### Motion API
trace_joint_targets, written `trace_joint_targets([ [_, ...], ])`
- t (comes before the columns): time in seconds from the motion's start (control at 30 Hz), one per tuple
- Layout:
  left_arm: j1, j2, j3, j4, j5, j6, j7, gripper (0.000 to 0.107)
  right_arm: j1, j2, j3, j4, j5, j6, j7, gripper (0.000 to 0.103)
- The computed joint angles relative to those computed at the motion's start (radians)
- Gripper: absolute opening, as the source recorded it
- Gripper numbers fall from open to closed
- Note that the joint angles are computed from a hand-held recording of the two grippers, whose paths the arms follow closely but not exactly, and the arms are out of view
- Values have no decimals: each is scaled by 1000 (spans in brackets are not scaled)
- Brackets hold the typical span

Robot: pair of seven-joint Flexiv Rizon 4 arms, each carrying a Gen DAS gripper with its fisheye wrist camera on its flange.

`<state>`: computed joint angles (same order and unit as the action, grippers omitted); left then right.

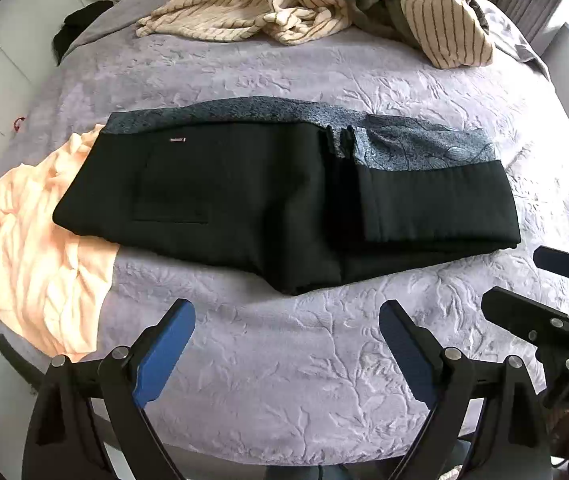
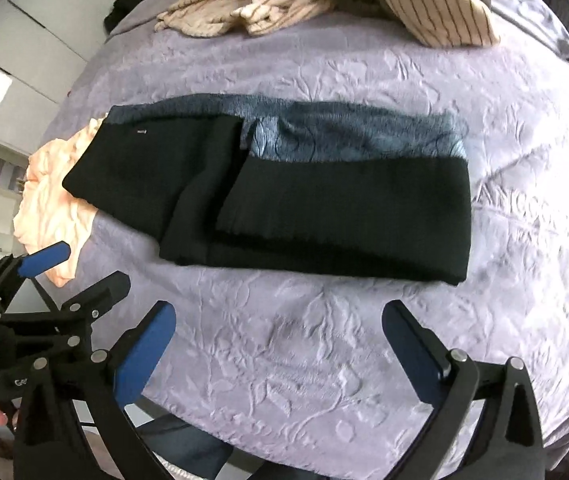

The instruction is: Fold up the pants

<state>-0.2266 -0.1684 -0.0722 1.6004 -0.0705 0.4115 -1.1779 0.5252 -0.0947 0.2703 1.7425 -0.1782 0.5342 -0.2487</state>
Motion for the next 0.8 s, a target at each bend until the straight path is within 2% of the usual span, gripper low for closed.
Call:
trace_joint_targets([
  [0.23, -16, 1, -5, -24, 37, -10, -42, 94, -10, 6, 3, -12, 67, -32, -64, 103],
  [0.5, -32, 43, 0, 9, 92, -51, -91, 94, -29, 46, 9, 60, 131, 26, -47, 103],
  [0.67, -19, 82, 9, 56, 94, -67, -125, 94, -30, 35, 14, 72, 198, 60, -87, 103],
  [0.8, -4, 96, 11, 72, 91, -51, -127, 94, -25, 9, 11, 50, 203, 64, -114, 103],
])
